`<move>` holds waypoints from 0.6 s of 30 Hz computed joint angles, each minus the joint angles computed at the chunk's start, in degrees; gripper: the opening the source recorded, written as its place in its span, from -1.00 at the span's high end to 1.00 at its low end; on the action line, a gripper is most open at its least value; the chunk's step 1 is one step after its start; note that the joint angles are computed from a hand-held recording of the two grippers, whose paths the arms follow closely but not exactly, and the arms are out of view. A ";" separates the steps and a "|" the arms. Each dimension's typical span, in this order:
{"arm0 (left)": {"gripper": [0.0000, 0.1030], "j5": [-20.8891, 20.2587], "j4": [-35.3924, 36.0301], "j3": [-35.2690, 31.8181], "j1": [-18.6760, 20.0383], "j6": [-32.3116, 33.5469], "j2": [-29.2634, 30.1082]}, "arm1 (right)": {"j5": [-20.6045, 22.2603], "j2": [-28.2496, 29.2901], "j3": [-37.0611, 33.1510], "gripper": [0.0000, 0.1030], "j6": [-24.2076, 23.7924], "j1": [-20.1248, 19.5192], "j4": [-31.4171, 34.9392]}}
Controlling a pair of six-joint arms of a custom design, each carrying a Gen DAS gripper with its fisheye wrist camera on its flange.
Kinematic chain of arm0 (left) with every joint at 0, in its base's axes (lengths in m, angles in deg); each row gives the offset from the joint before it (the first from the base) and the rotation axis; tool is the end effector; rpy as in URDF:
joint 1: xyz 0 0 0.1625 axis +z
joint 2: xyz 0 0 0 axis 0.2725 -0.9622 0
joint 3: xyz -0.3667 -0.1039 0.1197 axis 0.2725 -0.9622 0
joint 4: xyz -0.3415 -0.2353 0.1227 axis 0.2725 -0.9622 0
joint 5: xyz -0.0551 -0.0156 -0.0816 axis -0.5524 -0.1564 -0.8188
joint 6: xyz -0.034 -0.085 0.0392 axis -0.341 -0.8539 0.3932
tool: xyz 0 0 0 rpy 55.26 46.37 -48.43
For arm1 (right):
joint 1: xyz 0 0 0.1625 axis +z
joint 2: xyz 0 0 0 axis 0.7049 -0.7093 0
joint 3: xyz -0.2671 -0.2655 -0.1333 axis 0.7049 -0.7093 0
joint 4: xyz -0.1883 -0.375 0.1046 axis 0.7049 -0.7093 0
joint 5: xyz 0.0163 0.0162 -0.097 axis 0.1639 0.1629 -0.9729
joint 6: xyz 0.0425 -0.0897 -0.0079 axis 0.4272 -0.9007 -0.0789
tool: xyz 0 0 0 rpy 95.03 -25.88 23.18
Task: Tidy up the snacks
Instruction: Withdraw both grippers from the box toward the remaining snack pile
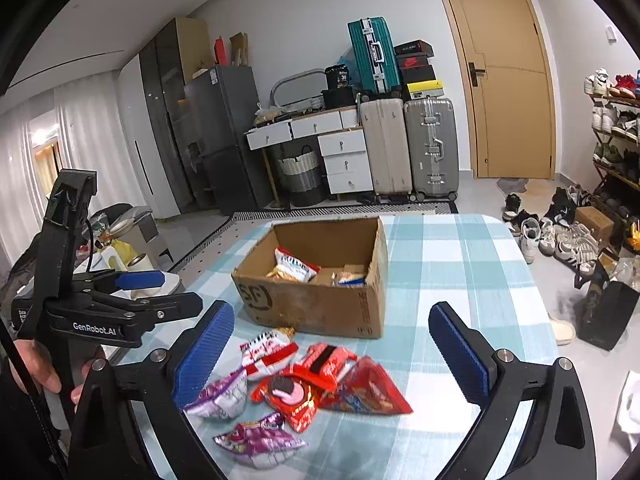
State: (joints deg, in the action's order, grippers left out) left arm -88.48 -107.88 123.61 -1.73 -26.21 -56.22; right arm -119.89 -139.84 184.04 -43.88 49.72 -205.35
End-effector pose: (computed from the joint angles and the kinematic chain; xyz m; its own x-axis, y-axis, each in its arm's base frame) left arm -0.3923 -0.3083 0.1372 -0.7319 0.2764 -0.6228 0.5885 0.7172 -0.3733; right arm 0.1389 -0.2823 0.3370 -0.8346 -0.2113 0.5088 -0.5406 0.4921 -0.6823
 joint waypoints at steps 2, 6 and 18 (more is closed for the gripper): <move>-0.97 -0.60 -0.38 0.64 -0.03 -0.29 -0.20 | 0.30 -1.63 1.01 -0.94 -0.05 -0.87 1.01; -0.97 -0.99 -0.47 2.05 -0.03 -1.64 -0.42 | 1.41 -3.28 2.48 -0.94 -0.06 -2.99 2.06; -0.97 -3.14 -8.72 5.17 2.35 1.40 1.53 | 2.43 2.73 3.33 -0.94 -1.20 -9.55 -0.83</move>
